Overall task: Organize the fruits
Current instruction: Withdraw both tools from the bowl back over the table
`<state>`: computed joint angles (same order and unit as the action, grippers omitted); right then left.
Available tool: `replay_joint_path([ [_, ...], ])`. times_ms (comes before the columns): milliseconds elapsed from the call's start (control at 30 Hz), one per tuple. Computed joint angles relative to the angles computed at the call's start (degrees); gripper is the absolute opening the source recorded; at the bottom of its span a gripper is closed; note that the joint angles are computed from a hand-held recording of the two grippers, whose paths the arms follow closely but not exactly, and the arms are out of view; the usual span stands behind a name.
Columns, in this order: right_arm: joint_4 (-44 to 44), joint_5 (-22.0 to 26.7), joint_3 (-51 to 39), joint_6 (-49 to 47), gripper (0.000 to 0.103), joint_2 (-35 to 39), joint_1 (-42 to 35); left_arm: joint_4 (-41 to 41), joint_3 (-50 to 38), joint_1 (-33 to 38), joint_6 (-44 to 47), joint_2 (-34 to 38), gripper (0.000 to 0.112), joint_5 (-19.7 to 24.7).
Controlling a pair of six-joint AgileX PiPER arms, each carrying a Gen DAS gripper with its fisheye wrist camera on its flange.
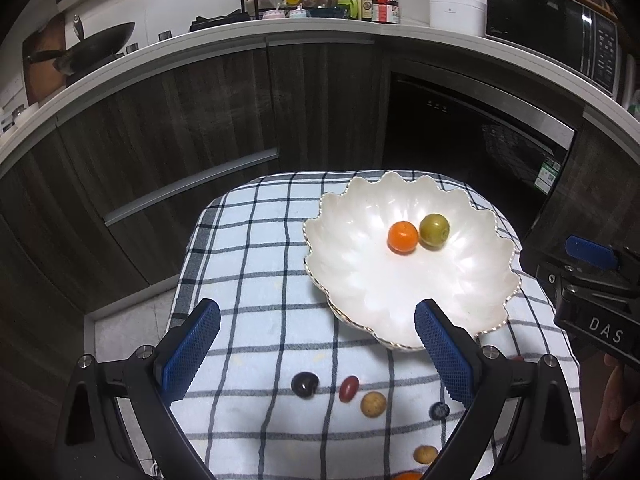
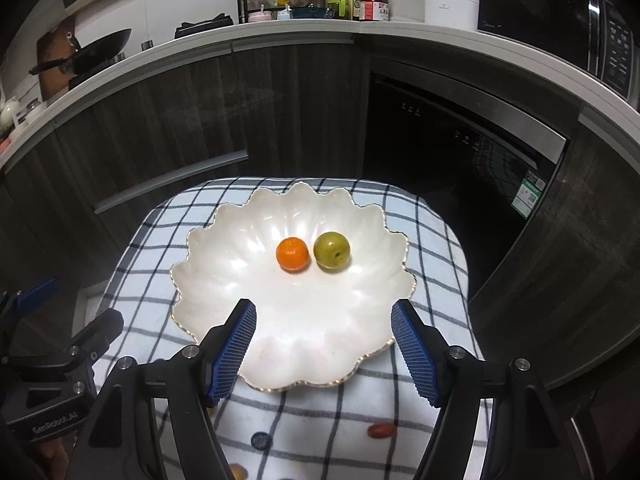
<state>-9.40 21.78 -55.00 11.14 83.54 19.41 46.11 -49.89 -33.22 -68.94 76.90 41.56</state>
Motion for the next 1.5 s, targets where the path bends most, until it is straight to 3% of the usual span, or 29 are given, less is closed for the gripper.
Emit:
replay_joint_path([
  [100, 0.6, 0.1, 1.1, -0.8, 0.082, -1.4, -0.6, 0.9, 0.8, -2.2, -1.6, -0.8, 0.103, 1.2],
  [700, 1.3, -0.4, 8.5, -1.1, 0.082, -9.2, -1.2, 2.5, 5.6, -10.5, -9.0, -4.8, 0.103, 6.2],
  [1233, 7.7, -0.5, 15.9, -6.3, 0.082, -13.6, -2.3, 3.7, 9.6, -18.2, -14.9, -6.7, 0.103, 9.5],
  [1500, 0.6, -1.3, 19.2, 0.8, 0.082, -14.9, -0.1, 4.8, 13.2, -21.0, -19.0, -7.5, 0.103, 9.1],
])
